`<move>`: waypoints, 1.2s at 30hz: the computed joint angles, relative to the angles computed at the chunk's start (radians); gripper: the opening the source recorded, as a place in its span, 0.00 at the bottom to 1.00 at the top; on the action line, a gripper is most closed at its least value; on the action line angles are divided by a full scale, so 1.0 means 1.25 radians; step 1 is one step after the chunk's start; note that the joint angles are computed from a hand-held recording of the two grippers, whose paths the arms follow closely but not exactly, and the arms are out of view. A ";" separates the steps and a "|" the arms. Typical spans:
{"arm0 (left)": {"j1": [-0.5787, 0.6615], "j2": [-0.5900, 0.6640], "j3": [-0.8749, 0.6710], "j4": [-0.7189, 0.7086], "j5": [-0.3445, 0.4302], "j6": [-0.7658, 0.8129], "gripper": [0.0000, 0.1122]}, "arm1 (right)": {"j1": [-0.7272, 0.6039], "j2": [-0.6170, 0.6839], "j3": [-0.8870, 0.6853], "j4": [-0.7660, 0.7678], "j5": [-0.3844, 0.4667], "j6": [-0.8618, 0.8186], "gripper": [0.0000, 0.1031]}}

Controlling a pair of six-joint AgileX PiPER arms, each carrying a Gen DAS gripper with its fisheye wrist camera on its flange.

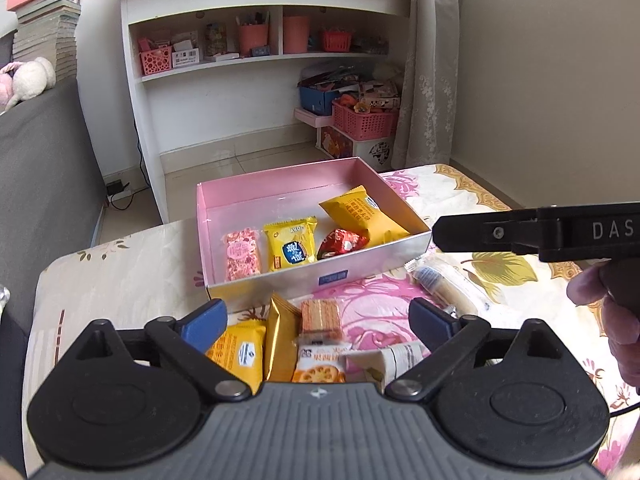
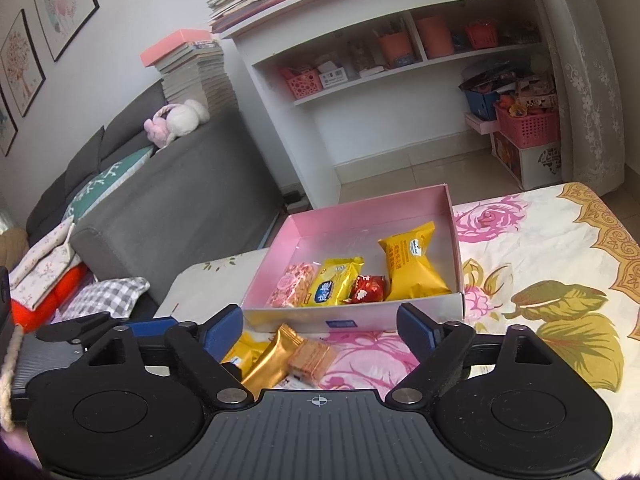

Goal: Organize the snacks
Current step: 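Open both tools to drop the snacks in the box and withdraw, then grasp a white wrapped bun with the left tool while the right tool grasps another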

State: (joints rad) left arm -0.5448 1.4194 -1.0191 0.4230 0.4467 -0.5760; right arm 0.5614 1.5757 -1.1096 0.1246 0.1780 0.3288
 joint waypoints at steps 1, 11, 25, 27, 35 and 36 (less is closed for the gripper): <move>-0.001 -0.009 0.013 0.007 -0.004 -0.017 0.90 | 0.000 -0.009 0.009 -0.008 0.000 0.005 0.88; -0.049 -0.047 0.145 0.257 -0.024 -0.262 0.92 | 0.033 -0.074 0.099 -0.333 0.027 0.294 0.96; -0.119 -0.069 0.213 0.289 -0.019 -0.359 0.91 | 0.112 -0.045 0.138 -0.518 0.156 0.464 0.96; -0.125 -0.063 0.212 0.296 -0.019 -0.383 0.91 | 0.110 -0.027 0.126 -0.482 0.182 0.443 0.96; -0.141 -0.032 0.195 0.323 -0.033 -0.441 0.91 | 0.086 0.007 0.113 -0.409 0.198 0.396 0.93; -0.142 -0.027 0.191 0.325 -0.034 -0.444 0.91 | 0.081 0.009 0.112 -0.397 0.200 0.385 0.89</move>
